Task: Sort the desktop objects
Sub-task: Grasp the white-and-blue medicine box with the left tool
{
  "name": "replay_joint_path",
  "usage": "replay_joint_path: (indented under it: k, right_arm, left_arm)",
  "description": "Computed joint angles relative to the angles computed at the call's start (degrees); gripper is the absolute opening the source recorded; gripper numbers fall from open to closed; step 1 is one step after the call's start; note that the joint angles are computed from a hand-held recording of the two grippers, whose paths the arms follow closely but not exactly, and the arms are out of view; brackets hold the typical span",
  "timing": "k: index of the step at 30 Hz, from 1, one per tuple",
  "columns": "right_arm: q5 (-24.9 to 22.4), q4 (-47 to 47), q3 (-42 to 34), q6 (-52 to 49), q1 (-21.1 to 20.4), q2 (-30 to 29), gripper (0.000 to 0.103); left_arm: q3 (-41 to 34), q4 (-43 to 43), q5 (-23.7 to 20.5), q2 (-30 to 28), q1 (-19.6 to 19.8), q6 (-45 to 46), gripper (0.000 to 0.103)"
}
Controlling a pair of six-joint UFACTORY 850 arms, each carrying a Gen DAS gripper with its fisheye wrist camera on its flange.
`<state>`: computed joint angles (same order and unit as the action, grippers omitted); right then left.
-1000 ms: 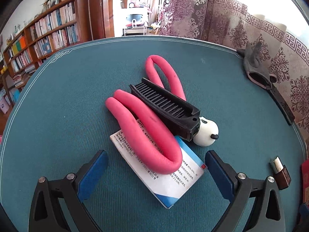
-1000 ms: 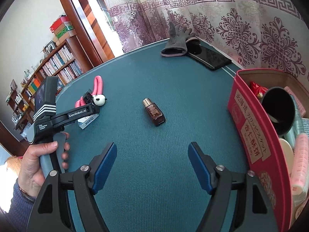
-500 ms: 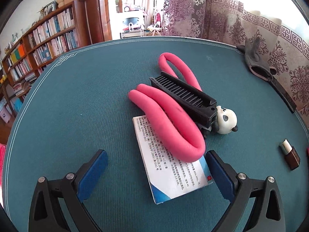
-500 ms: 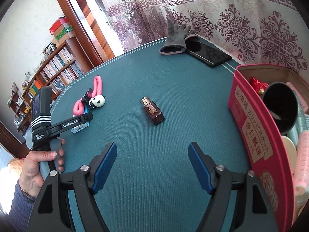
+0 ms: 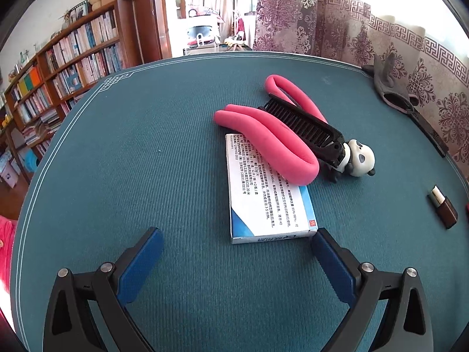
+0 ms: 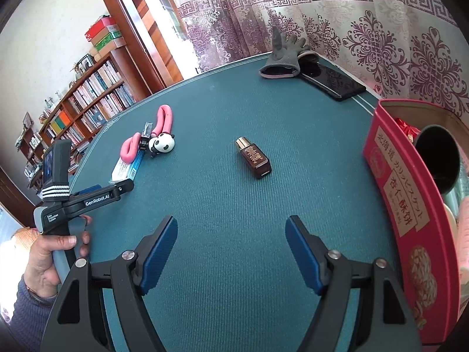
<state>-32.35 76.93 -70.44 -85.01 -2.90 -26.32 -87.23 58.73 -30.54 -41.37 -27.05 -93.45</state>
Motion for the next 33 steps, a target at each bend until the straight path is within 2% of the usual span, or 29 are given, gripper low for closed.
replay_joint_path:
  k: [3, 7, 12, 17, 19, 21, 23, 24, 33]
  right_arm:
    - [0.4, -0.5, 0.1, 0.8, 0.0, 0.1, 0.079]
    - [0.9, -0.8, -0.1, 1.8, -0.2, -0.1, 0.079]
    - [0.8, -2.5, -1.4, 4.2, 0.1, -1.5, 0.079]
    - [0.5, -2.2, -1.1, 3.0, 0.5, -1.3, 0.079]
    - [0.4, -2.0, -1.1, 3.0, 0.5, -1.2, 0.079]
    - [0.5, -2.0, -1.2, 3.6, 0.4, -1.4, 0.079]
    - [0.6, -2.3, -1.5, 4.3, 0.2, -1.6, 0.079]
    - [0.6, -2.3, -1.6, 4.6, 0.2, -1.7, 0.079]
    - [0.9, -2.4, -1.8, 4.1, 0.7, -1.7, 0.079]
  left_arm:
    - [-3.0, -2.1, -0.3, -1.8, 0.7, 2.7, 0.102]
    - [-3.3, -3.0, -0.7, -1.9, 0.8, 2.9, 0.102]
    - [-2.6, -0.2, 0.0, -1.5, 0.5, -3.6, 0.102]
    - [-7.8, -3.2, -4.3, -4.9, 1.1, -0.1, 0.102]
    - [-8.3, -3.4, -3.7, -5.2, 1.4, 1.0, 0.102]
    - [-7.3, -1.4, -2.8, -4.5, 1.3, 0.1, 0.091]
    - [-5.2, 1.7, -2.1, -3.2, 1.1, -1.7, 0.060]
    - [-4.0, 2.7, -1.3, -2.5, 1.0, -2.4, 0.056]
    - [9.5, 11.1, 3.2, 5.7, -3.4, -9.7, 0.056]
